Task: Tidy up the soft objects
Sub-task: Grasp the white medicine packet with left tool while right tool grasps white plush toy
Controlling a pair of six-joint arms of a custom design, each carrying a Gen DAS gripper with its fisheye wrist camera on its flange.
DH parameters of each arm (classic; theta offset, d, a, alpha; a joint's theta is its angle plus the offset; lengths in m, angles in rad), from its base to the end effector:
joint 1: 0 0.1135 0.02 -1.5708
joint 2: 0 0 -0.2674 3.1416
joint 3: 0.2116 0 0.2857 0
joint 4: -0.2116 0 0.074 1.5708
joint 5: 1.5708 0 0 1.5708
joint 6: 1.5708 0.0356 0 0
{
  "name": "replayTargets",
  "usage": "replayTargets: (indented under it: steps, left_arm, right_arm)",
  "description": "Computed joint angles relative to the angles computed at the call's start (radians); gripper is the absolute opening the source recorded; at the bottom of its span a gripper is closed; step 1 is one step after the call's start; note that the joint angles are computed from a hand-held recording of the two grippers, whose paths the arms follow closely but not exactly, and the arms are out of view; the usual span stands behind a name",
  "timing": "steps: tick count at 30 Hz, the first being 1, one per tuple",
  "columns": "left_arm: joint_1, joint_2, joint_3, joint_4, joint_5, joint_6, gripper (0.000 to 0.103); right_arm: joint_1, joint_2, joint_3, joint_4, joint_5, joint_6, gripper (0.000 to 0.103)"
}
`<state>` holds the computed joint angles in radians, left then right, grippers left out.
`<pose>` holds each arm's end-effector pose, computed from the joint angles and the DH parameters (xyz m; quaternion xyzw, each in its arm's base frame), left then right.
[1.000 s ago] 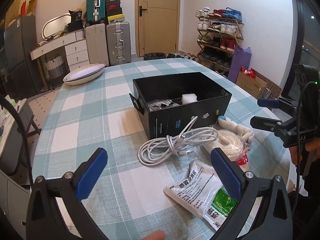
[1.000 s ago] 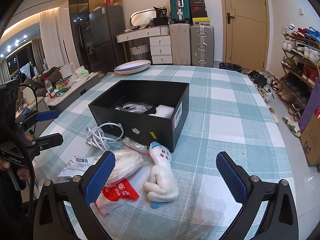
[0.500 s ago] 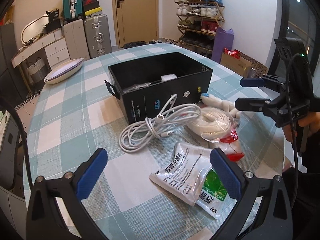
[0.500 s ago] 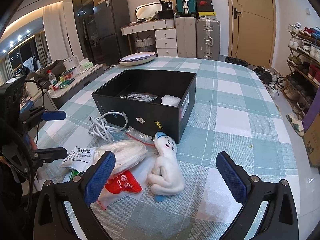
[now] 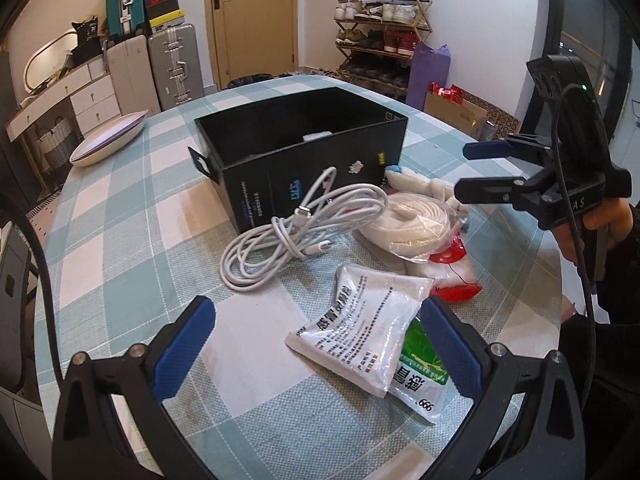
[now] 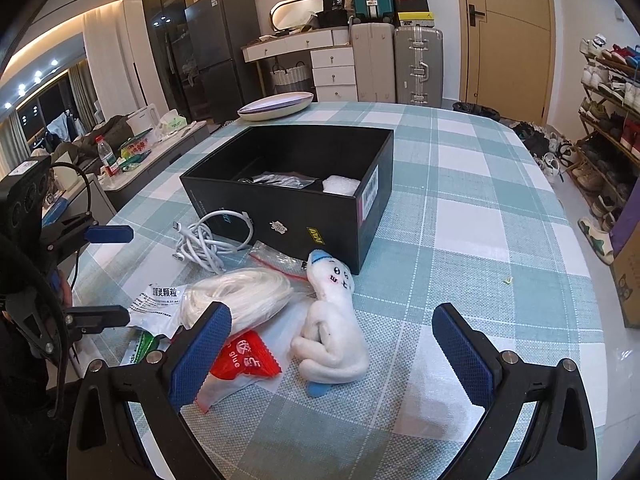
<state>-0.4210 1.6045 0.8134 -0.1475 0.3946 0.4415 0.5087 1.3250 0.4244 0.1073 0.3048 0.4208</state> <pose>0.2967 -0.1479 0.1381 0.4450 0.8212 -0.1832 0.3067 0.2246 0.1130 0.1143 0.0173 0.9163 0.0423 0.3979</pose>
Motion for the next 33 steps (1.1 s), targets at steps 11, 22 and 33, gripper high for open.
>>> replayTargets:
  steps: [11, 22, 33]
  left_arm:
    - [-0.036, 0.036, 0.002, 0.005, -0.054, -0.011, 0.103]
    - [-0.025, 0.087, 0.03, 0.011, -0.013, -0.089, 0.102]
    - [-0.008, 0.109, 0.054, -0.034, 0.073, -0.074, 0.081]
  right_arm:
    - [-0.005, 0.027, 0.007, 0.005, -0.005, 0.003, 0.103]
    - [-0.009, 0.04, 0.009, 0.009, -0.016, 0.004, 0.103]
    - [-0.018, 0.094, 0.027, 0.013, -0.031, 0.005, 0.099]
